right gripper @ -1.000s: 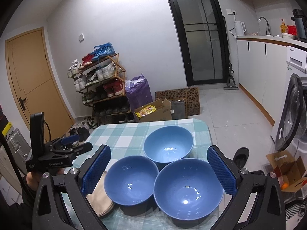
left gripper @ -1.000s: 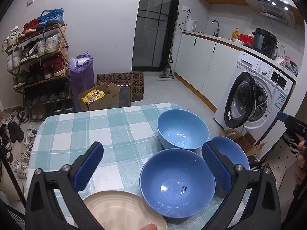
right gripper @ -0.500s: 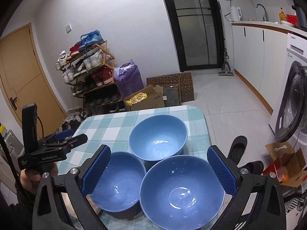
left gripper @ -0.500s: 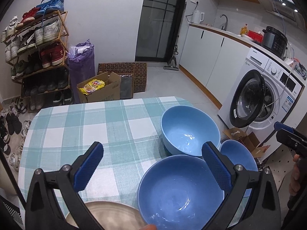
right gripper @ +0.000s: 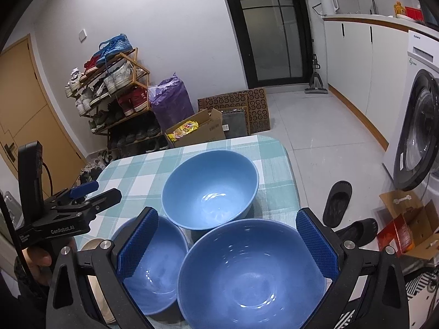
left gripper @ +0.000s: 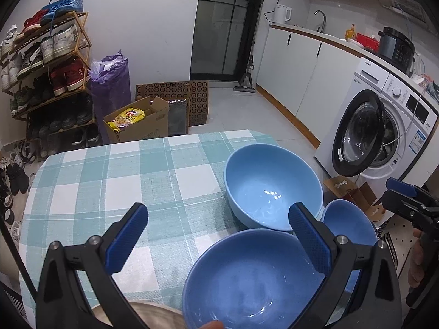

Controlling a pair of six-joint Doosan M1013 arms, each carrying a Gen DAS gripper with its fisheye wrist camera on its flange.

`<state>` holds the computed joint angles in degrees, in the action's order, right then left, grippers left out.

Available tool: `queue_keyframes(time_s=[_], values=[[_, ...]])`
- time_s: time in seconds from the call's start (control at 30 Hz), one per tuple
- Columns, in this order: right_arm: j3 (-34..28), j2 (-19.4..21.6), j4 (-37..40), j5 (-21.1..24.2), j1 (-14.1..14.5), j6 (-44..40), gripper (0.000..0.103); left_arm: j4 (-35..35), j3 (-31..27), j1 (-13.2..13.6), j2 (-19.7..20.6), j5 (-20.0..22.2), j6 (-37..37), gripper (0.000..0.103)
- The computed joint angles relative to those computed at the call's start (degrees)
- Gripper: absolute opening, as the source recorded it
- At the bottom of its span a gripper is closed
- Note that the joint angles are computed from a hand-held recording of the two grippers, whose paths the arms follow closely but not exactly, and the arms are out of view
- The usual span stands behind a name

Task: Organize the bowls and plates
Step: 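Lower both tools onto the rim of the light blue bowl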

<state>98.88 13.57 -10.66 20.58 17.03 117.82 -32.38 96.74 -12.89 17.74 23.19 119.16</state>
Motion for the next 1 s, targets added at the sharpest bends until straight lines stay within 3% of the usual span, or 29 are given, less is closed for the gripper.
queue_keyframes(time_s=[0.37, 0.7, 1.0], values=[[-0.43, 0.16, 0.17, 0.48, -0.39, 0.13, 0.102, 1.44, -1.31, -0.07, 0.91, 0.56, -1.84, 0.103], [-3.26, 2.90, 5.90, 4.15, -1.03, -4.39, 0.102, 4.62, -3.50, -0.42, 2.86, 2.03, -5.72, 0.103], [-4.43, 5.17, 8.28, 4.71, -1.82, -6.81, 0.098, 6.76, -4.90, -1.30, 4.92, 3.31, -6.96, 0.101]])
